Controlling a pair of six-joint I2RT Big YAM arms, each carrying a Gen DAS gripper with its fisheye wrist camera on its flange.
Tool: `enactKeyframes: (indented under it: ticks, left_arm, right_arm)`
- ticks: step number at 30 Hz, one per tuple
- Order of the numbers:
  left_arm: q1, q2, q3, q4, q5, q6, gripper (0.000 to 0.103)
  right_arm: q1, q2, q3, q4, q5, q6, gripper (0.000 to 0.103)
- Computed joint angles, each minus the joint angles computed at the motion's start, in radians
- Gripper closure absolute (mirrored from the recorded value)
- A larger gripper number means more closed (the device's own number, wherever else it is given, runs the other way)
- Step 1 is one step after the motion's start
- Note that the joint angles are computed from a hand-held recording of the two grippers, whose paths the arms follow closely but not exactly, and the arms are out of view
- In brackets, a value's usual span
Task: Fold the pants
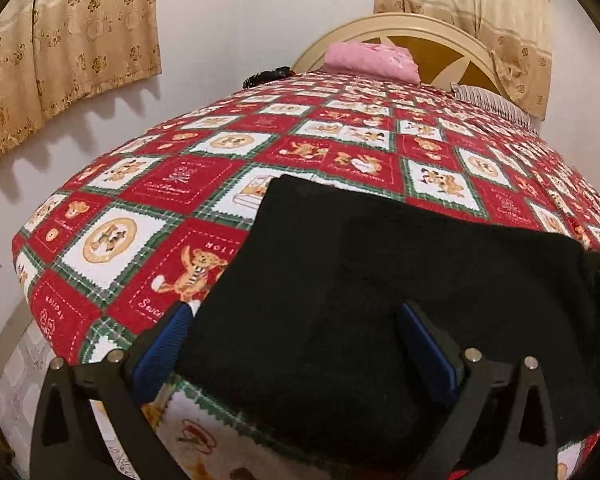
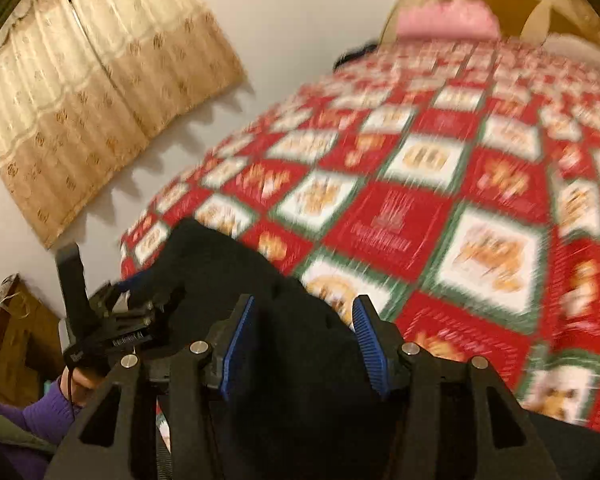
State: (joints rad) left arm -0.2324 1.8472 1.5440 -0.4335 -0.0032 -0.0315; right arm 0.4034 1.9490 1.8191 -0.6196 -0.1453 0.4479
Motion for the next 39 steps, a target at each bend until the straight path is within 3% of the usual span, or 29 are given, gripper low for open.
enactKeyframes:
  ticks: [2, 7, 12, 16, 18, 21, 23, 25, 27, 29, 33, 34, 37, 39]
  left_arm:
    - [0.004, 0.005, 0.009, -0.010, 0.015, -0.004, 0.000]
    - [0.002, 0.005, 0.011, -0.015, 0.011, -0.011, 0.000]
    - [-0.001, 0.004, 0.003, -0.001, 0.004, -0.016, 0.000]
    - [0.001, 0.006, 0.008, -0.007, 0.006, -0.019, 0.000]
    - [0.001, 0.006, 0.006, -0.002, 0.006, -0.018, 0.000]
    - [0.002, 0.005, 0.000, 0.010, 0.010, -0.018, 0.000]
    - [0.002, 0.004, -0.002, 0.011, 0.010, -0.024, 0.000]
    - [0.000, 0.003, -0.004, 0.011, 0.003, -0.024, 0.000]
    - [0.000, 0.003, -0.004, 0.008, 0.005, -0.024, 0.000]
    - [0.003, 0.002, -0.007, 0.012, 0.013, -0.023, 0.000]
    - [0.001, -0.005, -0.027, 0.043, 0.010, -0.029, 0.000]
    - [0.001, -0.006, -0.032, 0.053, 0.009, -0.029, 0.000]
    - [0.002, -0.004, -0.022, 0.037, 0.010, -0.030, 0.000]
    - [0.002, 0.000, -0.010, 0.015, 0.011, -0.033, 0.000]
  right_arm:
    - [0.005, 0.020, 0.022, -0.052, -0.052, -0.001, 0.051]
    - [0.037, -0.035, -0.035, -0.053, -0.048, -0.056, 0.051]
    - [0.034, 0.028, 0.035, -0.101, -0.081, -0.066, 0.051]
    - [0.019, 0.096, 0.111, -0.041, -0.138, 0.041, 0.035]
    - [0.015, 0.134, 0.149, -0.008, -0.174, 0.091, 0.033]
    - [0.011, 0.135, 0.142, 0.045, -0.151, 0.121, 0.033]
    - [0.003, 0.081, 0.049, 0.153, -0.071, 0.172, 0.034]
    - [-0.018, 0.037, -0.040, 0.262, -0.080, 0.246, 0.035]
    - [-0.035, 0.017, -0.082, 0.278, -0.086, 0.301, 0.035]
    - [-0.039, -0.032, -0.133, 0.228, 0.082, 0.302, 0.034]
    - [-0.096, -0.153, -0.325, 0.378, 0.052, 0.481, 0.034]
    - [-0.095, -0.172, -0.340, 0.365, 0.064, 0.473, 0.034]
    - [-0.077, -0.210, -0.317, 0.218, 0.149, 0.378, 0.034]
    - [-0.078, -0.244, -0.309, 0.094, 0.243, 0.362, 0.034]
